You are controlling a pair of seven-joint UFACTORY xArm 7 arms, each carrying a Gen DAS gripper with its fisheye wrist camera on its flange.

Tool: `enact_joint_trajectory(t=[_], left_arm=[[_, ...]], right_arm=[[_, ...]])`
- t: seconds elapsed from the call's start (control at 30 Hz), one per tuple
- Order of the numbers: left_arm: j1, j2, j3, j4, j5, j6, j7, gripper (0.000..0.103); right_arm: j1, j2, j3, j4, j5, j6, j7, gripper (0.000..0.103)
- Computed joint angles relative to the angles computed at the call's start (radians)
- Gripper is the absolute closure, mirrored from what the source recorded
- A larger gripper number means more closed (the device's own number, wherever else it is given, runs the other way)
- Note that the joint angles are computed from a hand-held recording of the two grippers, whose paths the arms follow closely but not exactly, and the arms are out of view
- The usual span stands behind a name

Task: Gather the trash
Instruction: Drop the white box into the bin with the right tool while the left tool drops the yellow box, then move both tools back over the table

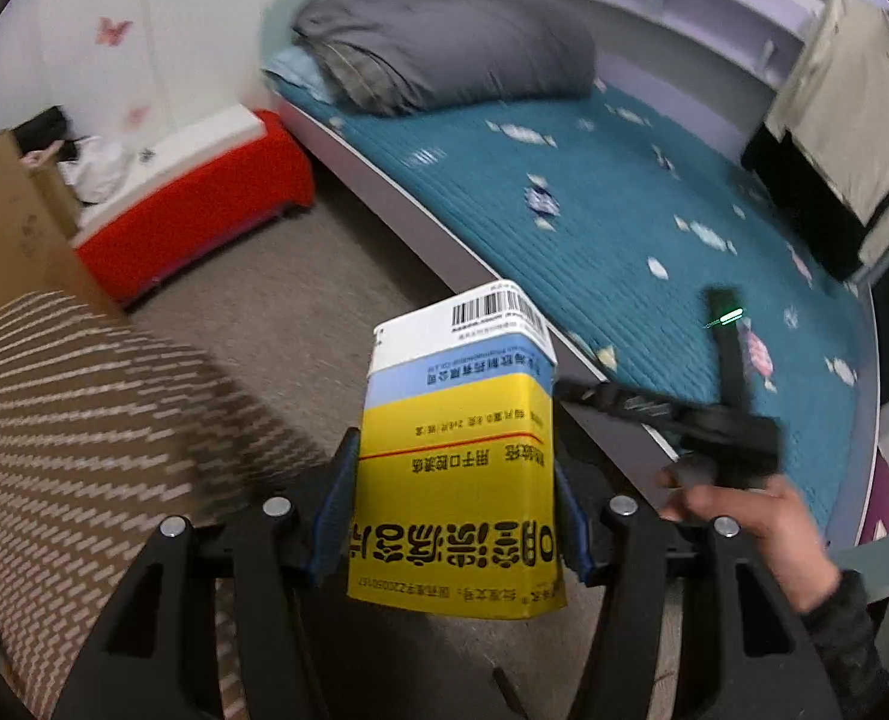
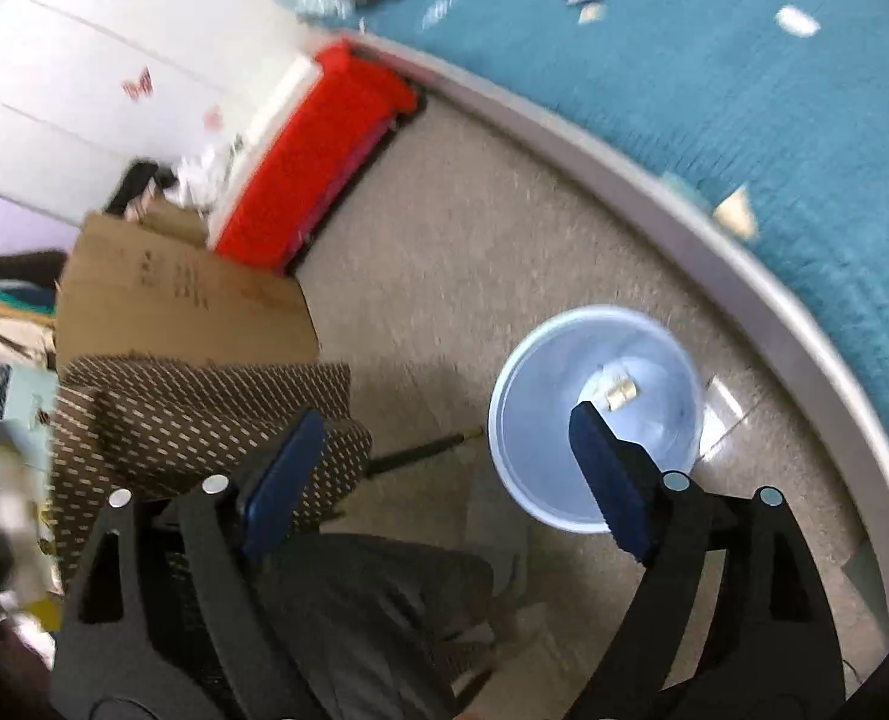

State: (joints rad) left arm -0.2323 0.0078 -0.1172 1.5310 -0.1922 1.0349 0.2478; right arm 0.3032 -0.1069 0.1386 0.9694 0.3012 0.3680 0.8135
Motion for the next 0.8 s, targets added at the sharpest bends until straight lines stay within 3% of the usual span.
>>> enact_joint_trajectory(t=[0.17,0.27,0.37,0.5,0.8], left_arm=[[-0.035,0.121,-0.026,0.075,0.031,0.045,-0.01,0.046],[-0.052,0.183,-0.036,0.122,0.032,0.066,-0.006,0.042],[-0.074,0.247,-0.037,0.185,0.063,0.1,-0.016,0.014],[-0.077,0.261,-0.038,0.215,0.053,0.113,-0.021,0.011],[-0.029,0.09,-0.018,0.121,-0.012,0.026,0.03,0.011]], right_arm=[[-0.069,-0.153,0.035,-0.067,-0.197,0.011,0.18,0.014],[-0.093,-0.232,0.047,-0.101,-0.252,0.03,0.233,0.012],[-0.111,-0.28,0.055,-0.109,-0.285,0.055,0.257,0.011],[-0.132,-0.295,0.087,-0.093,-0.327,0.069,0.302,0.007],[-0.147,-0.262,0.156,0.022,-0.448,0.142,0.407,0.006]])
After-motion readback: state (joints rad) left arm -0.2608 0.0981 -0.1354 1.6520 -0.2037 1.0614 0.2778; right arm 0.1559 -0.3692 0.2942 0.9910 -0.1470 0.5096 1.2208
